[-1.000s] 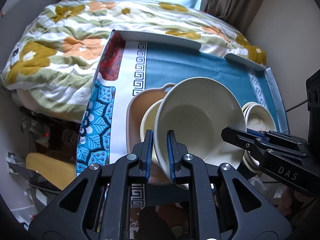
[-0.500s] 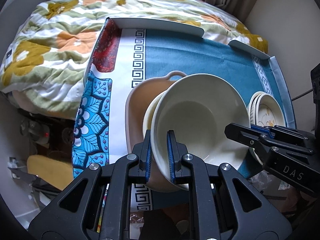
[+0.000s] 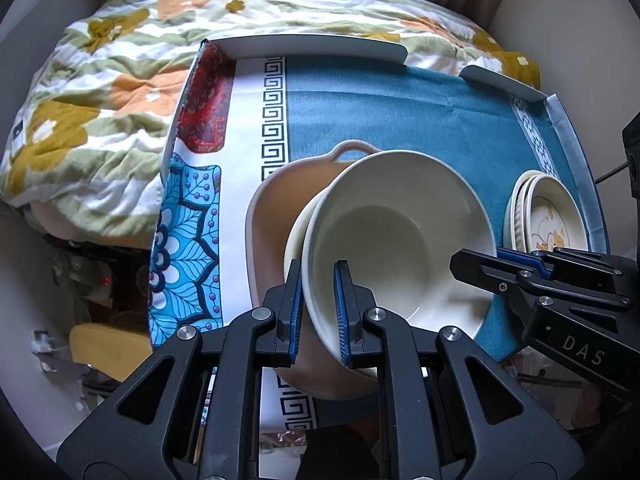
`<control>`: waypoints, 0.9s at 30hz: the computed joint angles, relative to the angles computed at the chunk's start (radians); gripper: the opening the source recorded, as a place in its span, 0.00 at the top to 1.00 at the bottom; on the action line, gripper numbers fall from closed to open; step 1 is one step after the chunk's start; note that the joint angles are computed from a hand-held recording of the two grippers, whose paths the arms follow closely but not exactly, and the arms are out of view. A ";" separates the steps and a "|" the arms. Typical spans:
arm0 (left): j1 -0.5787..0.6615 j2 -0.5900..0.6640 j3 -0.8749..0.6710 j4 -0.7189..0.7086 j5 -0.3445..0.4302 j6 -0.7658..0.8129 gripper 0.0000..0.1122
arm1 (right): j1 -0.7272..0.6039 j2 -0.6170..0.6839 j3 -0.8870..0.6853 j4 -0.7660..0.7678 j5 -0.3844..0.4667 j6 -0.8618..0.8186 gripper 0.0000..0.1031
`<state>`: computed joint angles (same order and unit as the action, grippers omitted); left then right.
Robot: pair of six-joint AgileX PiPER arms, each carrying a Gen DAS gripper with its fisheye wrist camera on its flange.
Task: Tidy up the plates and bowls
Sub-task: 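Carry the white bowl and lower it into the cream bowl, then open the left gripper and withdraw from the nested bowls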
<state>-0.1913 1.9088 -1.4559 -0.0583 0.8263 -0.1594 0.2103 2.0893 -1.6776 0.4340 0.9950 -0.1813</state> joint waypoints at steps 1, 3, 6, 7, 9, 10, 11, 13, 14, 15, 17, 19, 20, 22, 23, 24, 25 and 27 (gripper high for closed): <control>-0.001 0.000 -0.002 0.006 0.002 -0.004 0.89 | 0.001 0.001 -0.002 -0.004 0.002 0.004 0.87; -0.003 0.002 -0.007 0.013 0.007 -0.007 0.89 | 0.006 0.003 -0.011 -0.019 0.010 0.012 0.87; -0.006 0.006 -0.016 0.020 0.017 -0.015 0.89 | 0.006 0.006 -0.017 -0.019 0.017 0.018 0.87; -0.008 0.009 -0.020 0.026 0.021 -0.021 0.89 | 0.004 0.006 -0.018 -0.015 0.019 0.019 0.87; -0.013 0.013 -0.030 0.044 0.033 -0.036 0.89 | -0.001 0.006 -0.016 -0.010 0.019 0.019 0.87; -0.016 0.016 -0.038 0.059 0.043 -0.048 0.89 | -0.002 0.006 -0.017 -0.009 0.020 0.020 0.87; -0.017 0.019 -0.044 0.064 0.050 -0.053 0.89 | -0.005 0.004 -0.016 -0.005 0.020 0.019 0.87; -0.012 0.022 -0.049 0.058 0.062 -0.050 0.89 | -0.012 -0.003 -0.014 0.009 0.017 0.009 0.87; -0.003 0.017 -0.045 0.039 0.059 -0.038 0.89 | -0.012 -0.008 -0.015 0.009 0.016 0.008 0.87; 0.001 0.014 -0.040 0.029 0.057 -0.032 0.89 | -0.013 -0.013 -0.016 0.007 0.014 0.007 0.87; 0.006 0.003 -0.033 0.020 0.056 -0.027 0.89 | -0.016 -0.019 -0.016 0.000 0.013 0.014 0.87; 0.003 -0.007 -0.031 0.028 0.057 -0.027 0.89 | -0.021 -0.021 -0.016 0.002 0.015 0.018 0.87; 0.000 -0.016 -0.026 0.033 0.055 -0.029 0.89 | -0.024 -0.028 -0.009 0.004 0.012 0.019 0.87; -0.001 -0.033 -0.019 0.037 0.054 -0.025 0.89 | -0.032 -0.044 0.005 0.010 0.006 0.016 0.87; 0.000 -0.047 -0.007 0.037 0.046 -0.022 0.89 | -0.036 -0.055 0.015 0.015 0.001 0.013 0.87; 0.001 -0.069 0.011 0.035 0.031 -0.016 0.89 | -0.038 -0.068 0.026 0.016 -0.003 0.012 0.87; 0.003 -0.081 0.019 0.030 0.027 -0.010 0.89 | -0.041 -0.083 0.039 0.015 -0.008 0.009 0.87; 0.004 -0.112 0.034 0.025 0.025 0.000 0.88 | -0.043 -0.109 0.061 0.005 -0.020 0.012 0.86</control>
